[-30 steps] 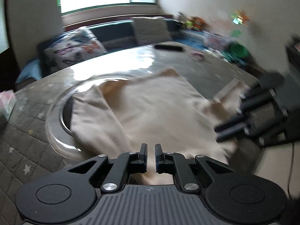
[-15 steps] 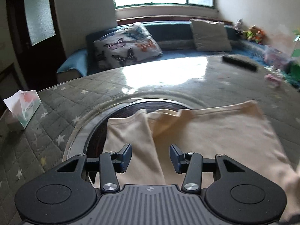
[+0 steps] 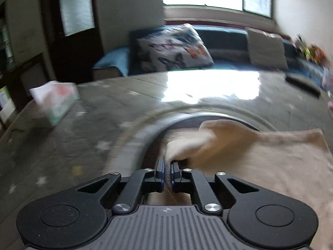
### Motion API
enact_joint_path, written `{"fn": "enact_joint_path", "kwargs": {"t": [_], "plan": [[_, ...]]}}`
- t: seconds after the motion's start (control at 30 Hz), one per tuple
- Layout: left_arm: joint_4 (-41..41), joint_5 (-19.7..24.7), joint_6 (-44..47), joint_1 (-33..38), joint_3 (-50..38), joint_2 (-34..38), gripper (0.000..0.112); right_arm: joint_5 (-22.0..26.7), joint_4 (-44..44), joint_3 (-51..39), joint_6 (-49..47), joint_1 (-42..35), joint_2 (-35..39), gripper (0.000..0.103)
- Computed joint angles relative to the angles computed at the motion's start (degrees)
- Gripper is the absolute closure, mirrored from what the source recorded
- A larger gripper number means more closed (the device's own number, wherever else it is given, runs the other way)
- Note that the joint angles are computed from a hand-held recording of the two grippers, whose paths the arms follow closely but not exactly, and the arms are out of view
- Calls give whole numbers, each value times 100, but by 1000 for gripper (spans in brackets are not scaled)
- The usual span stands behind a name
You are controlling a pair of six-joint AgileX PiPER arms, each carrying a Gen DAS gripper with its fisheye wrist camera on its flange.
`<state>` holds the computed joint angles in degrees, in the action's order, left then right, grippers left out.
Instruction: Fold clothes
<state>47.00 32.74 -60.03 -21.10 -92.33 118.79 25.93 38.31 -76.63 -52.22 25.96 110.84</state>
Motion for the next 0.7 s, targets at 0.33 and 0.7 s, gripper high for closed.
{"fn": "enact_joint_path", "kwargs": {"t": [0.33, 0.7], "plan": [[1514, -315, -2497, 608, 2788, -2032, 105, -244, -324, 104, 403, 135, -49, 62], [1940, -84, -3482, 966, 4030, -2523, 98, -346, -1004, 86, 1056, 269, -74, 59]]}}
